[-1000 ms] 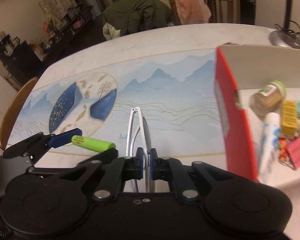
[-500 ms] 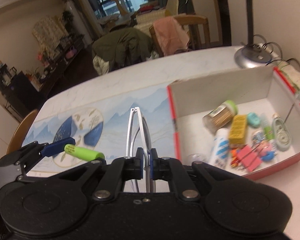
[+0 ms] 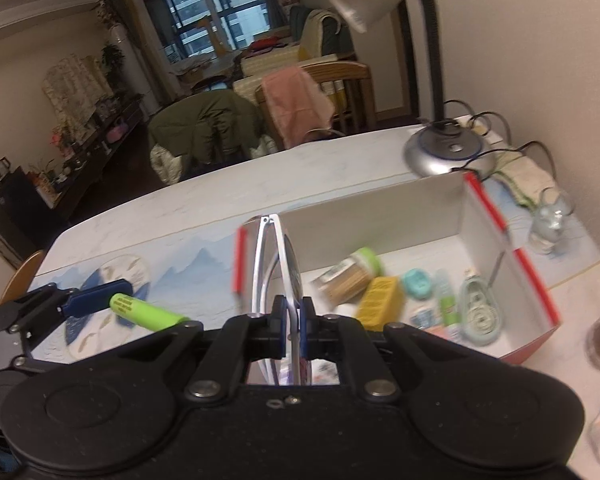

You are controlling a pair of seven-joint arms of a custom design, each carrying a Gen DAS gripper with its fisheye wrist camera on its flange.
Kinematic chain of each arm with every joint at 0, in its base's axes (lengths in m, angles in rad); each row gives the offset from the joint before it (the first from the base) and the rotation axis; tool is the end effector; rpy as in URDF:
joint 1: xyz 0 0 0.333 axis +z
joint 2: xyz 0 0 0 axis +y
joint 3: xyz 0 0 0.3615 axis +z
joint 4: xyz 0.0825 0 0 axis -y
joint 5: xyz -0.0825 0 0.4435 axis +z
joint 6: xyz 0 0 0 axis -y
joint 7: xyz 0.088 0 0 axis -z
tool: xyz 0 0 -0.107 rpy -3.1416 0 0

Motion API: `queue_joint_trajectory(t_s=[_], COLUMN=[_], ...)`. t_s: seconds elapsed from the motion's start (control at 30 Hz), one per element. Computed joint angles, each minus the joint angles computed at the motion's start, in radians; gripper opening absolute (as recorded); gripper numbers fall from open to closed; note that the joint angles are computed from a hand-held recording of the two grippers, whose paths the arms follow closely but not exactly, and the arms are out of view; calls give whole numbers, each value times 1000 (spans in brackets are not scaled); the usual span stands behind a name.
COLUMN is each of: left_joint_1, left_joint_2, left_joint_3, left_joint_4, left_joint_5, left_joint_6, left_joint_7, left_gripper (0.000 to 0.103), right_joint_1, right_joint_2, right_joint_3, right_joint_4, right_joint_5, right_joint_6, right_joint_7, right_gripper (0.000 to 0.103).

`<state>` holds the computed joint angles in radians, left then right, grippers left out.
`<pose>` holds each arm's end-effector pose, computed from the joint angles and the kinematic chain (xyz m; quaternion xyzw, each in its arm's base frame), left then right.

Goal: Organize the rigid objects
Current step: 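Carry the green tube and sunglasses with both grippers into the red box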

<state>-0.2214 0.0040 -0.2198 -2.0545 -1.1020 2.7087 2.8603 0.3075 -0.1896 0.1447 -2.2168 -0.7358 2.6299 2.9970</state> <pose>0.5923 -0.2450 0.5104 -0.3146 0.8350 -0.4332 0.1271 0.5112 0.2710 0.5366 -0.5000 0.7752 -0.2285 0.3110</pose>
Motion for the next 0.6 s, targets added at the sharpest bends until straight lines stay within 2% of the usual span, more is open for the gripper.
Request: queue_joint_trajectory(t_s=[0.23, 0.47, 0.6], left_joint_1=[-30, -59, -75], left_joint_2=[59, 135, 184], left_joint_3=[-30, -47, -47], left_joint_4=[48, 96, 134], left_joint_5=[105, 291, 407], left_joint_6=[27, 35, 7], left_joint_7=[-95, -257, -367], left_gripper=[82, 82, 82], right_joint_1=[-41, -85, -96], right_joint_2=[-46, -44, -21], right_joint_3=[-34, -58, -75], right_joint_4=[-57, -80, -79], right_joint_5=[8, 21, 53], right_joint_6=[-10, -11, -2], right_joint_7=[-35, -77, -127], right_gripper=[5, 5, 5])
